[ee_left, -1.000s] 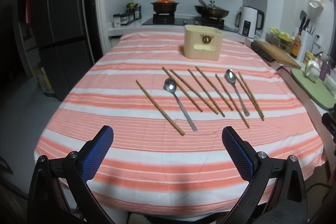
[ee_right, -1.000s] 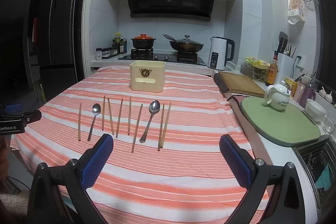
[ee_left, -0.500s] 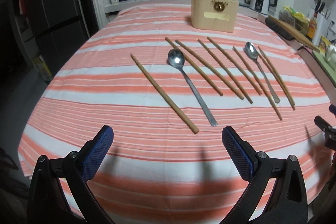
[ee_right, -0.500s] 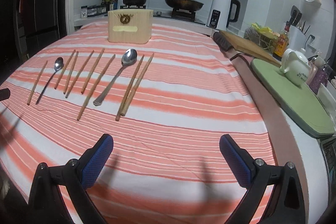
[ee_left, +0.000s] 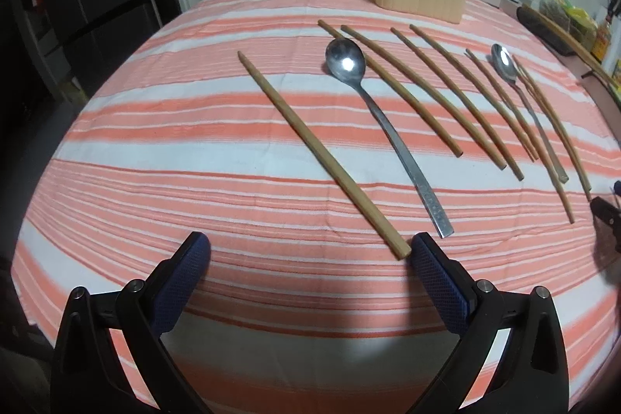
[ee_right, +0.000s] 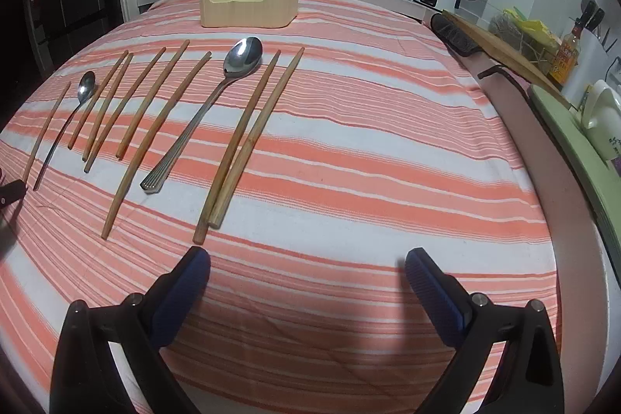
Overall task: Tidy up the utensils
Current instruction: 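Move the right tool toward the single wooden chopstick beside the spoon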
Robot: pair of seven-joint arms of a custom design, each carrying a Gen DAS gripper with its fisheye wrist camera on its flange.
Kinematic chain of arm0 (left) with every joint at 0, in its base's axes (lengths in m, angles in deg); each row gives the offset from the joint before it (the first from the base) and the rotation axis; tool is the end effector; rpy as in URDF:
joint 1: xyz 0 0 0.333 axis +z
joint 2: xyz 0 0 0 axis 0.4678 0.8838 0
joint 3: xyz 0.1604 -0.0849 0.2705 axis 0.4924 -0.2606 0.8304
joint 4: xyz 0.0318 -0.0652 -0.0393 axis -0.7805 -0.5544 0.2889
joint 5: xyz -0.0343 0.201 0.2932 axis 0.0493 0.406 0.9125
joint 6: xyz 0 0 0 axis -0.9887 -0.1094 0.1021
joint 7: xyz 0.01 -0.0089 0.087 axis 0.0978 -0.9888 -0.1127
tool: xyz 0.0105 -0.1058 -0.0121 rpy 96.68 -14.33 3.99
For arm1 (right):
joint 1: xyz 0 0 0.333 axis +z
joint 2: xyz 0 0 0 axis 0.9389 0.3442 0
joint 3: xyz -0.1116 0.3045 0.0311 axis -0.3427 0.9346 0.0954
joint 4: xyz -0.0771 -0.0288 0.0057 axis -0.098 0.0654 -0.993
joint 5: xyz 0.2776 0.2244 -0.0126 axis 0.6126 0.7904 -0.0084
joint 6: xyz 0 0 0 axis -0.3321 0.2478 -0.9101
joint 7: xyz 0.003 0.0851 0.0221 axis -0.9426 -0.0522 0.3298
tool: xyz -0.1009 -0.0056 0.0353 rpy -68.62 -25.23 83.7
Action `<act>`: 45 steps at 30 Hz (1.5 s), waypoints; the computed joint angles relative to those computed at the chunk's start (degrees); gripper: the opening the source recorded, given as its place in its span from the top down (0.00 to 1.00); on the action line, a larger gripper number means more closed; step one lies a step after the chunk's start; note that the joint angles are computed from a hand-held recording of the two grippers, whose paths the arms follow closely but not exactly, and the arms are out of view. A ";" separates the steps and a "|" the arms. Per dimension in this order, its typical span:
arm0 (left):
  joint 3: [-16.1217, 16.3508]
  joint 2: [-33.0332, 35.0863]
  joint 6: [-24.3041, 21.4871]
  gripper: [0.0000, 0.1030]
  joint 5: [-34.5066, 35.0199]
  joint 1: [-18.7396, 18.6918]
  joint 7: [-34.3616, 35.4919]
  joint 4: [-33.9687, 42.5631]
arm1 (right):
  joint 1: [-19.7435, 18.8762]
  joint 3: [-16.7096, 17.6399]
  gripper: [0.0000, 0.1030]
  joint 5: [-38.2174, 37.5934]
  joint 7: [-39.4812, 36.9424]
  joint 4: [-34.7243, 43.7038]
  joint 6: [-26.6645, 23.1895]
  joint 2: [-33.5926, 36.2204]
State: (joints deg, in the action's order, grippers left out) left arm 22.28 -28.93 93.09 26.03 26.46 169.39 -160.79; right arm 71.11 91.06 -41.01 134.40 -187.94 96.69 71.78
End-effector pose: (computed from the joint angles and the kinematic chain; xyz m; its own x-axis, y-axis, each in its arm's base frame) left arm 0.5798 -0.1009 0.5216 -0.2790 -0.9602 -0.0155 -0.7834 0.2369 -0.5746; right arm 0.4818 0.0635 0.5365 -0.1933 -0.9790 0.0654 -0.8071 0.1208 -0.5779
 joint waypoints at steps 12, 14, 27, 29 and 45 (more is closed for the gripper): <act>-0.35 1.76 -2.41 0.00 -3.07 1.18 5.43 2.83 | 2.04 -2.15 0.03 5.26 -5.86 3.46 0.85 3.77; -0.18 2.58 -3.49 0.00 -2.58 1.31 5.19 4.22 | 2.29 -2.42 0.04 6.26 -7.49 3.83 0.78 4.06; -0.57 7.05 -4.20 0.00 -4.52 3.67 9.85 9.72 | 1.88 -4.45 0.06 12.33 -16.35 3.60 3.51 4.85; -0.58 8.06 -4.09 0.00 -3.69 3.70 8.84 10.90 | 2.05 -4.99 0.05 14.84 -19.82 3.45 4.64 5.15; -3.37 19.56 -8.60 0.00 -2.48 5.58 9.87 27.06 | -0.08 -4.67 0.06 16.43 -22.06 2.30 6.17 4.63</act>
State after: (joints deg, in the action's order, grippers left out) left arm 18.91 -9.36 84.49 23.56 32.04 179.26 -133.72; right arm 71.03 86.39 -24.58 112.34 -185.65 102.86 76.41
